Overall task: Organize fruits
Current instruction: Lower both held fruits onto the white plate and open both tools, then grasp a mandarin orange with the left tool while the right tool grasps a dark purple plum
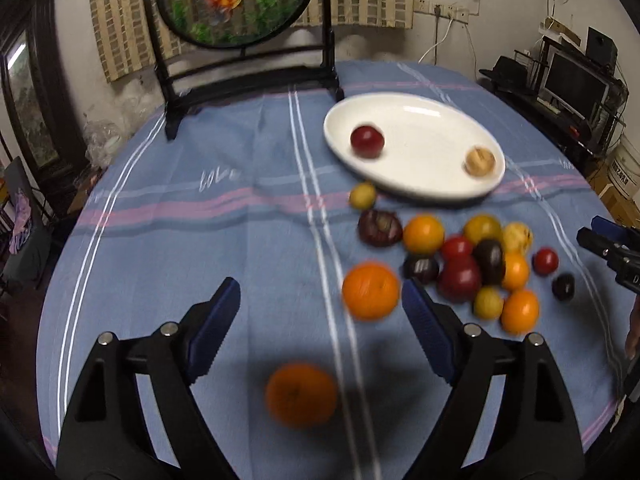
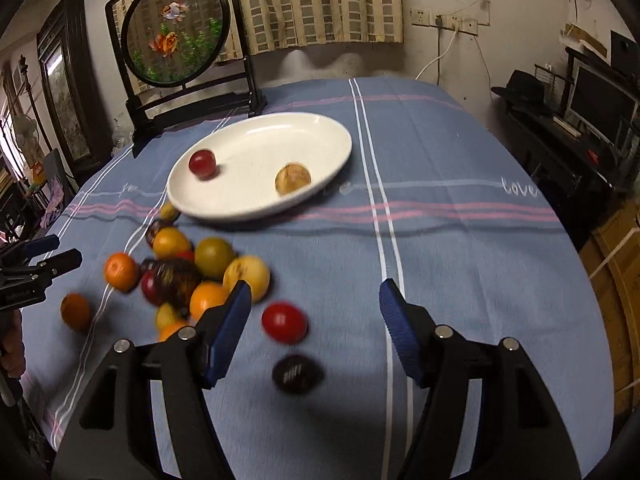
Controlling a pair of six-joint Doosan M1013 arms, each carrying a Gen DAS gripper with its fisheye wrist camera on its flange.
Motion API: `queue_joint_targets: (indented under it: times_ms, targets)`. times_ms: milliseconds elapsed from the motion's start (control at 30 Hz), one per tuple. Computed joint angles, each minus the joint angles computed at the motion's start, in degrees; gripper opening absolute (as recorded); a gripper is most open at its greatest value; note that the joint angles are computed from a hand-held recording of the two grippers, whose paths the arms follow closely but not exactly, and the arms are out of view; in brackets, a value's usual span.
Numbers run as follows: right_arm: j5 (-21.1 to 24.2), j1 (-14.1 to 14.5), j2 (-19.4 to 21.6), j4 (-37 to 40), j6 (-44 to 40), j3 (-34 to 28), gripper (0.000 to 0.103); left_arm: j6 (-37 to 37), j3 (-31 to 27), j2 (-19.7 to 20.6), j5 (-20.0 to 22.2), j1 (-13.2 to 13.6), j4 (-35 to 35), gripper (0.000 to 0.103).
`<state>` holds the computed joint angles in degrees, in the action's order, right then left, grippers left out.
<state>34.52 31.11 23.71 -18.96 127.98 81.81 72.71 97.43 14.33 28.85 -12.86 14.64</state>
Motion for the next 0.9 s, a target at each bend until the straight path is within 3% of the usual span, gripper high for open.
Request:
queue_joint_targets:
  times_ms: [400,567,700,833,900]
  targets:
    - [-0.5,1.2,-3.0,1.7,3.0,5.8,0.067,2.9,5.6,-2.2,0.5,1.0,-6.5,0.085]
    - [2.7,1.8,-2.3,0.8,2.6,5.1,0.067,2.8,5.9,-1.9,1.0,1.1,-6.8,0.083]
    - [5.7,2.1,-0.8,0.8,0.9,3.0,0.067,4.6,5.3,-1.0,2.3,1.1,-8.6,0.068]
    - [8.9,2.3,1.3,0.1,-0.8,0.3,0.067,1.9,4.9,-0.2,2.8,0.7,-5.7,0.062]
    - [9.6,2.2,2.2,0.3,-1.6,-0.8,0.067,0.0,4.9,-0.2,2.5,0.5,-3.5,0.047]
